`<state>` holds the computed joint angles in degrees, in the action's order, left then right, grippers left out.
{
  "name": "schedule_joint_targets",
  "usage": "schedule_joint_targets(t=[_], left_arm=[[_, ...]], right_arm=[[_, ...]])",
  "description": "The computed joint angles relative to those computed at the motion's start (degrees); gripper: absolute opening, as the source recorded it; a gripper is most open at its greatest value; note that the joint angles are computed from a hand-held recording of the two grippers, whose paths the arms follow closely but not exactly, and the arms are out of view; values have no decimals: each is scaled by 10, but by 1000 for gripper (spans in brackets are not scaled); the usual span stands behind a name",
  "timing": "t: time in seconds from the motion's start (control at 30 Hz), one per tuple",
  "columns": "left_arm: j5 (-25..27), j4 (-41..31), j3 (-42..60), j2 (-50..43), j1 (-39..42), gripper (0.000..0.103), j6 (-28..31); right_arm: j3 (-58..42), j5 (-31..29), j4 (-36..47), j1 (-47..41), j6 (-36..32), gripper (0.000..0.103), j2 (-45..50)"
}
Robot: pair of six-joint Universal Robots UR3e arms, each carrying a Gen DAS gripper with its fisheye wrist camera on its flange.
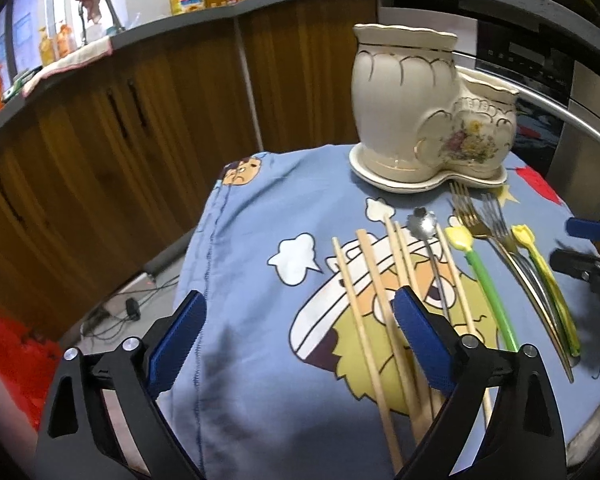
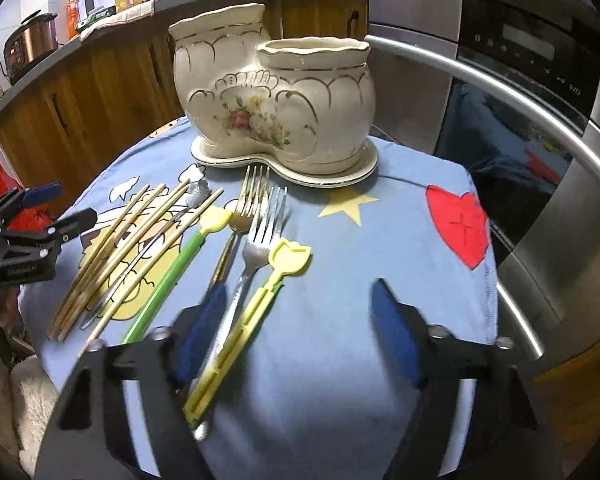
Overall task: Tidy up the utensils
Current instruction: 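Grasp a wooden chopstick with left tool while right grasps yellow tulip spoon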
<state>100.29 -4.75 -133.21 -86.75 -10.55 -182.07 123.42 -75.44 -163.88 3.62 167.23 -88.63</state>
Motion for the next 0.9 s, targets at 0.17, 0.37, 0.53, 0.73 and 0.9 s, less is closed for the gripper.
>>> schedule_joint_targets(t=[0.17,0.37,0.53,0.73,0.9], left_arm=[[-36,-11,-2,4,11,67,5],[-72,-23,2,3,9,50,20],[-70,-44,13,-16,9,26,17],[-64,-56,30,-33,5,25,21],[-48,-107,59,-32,-12,25,29]], right_arm=[[-21,24,39,1,4,35,10],[-23,22,49,10,2,21,18],[-19,9,46,12,-3,17,13],[-50,-14,74,27,-5,18,29],[-85,-29,114,42,-23,18,48]])
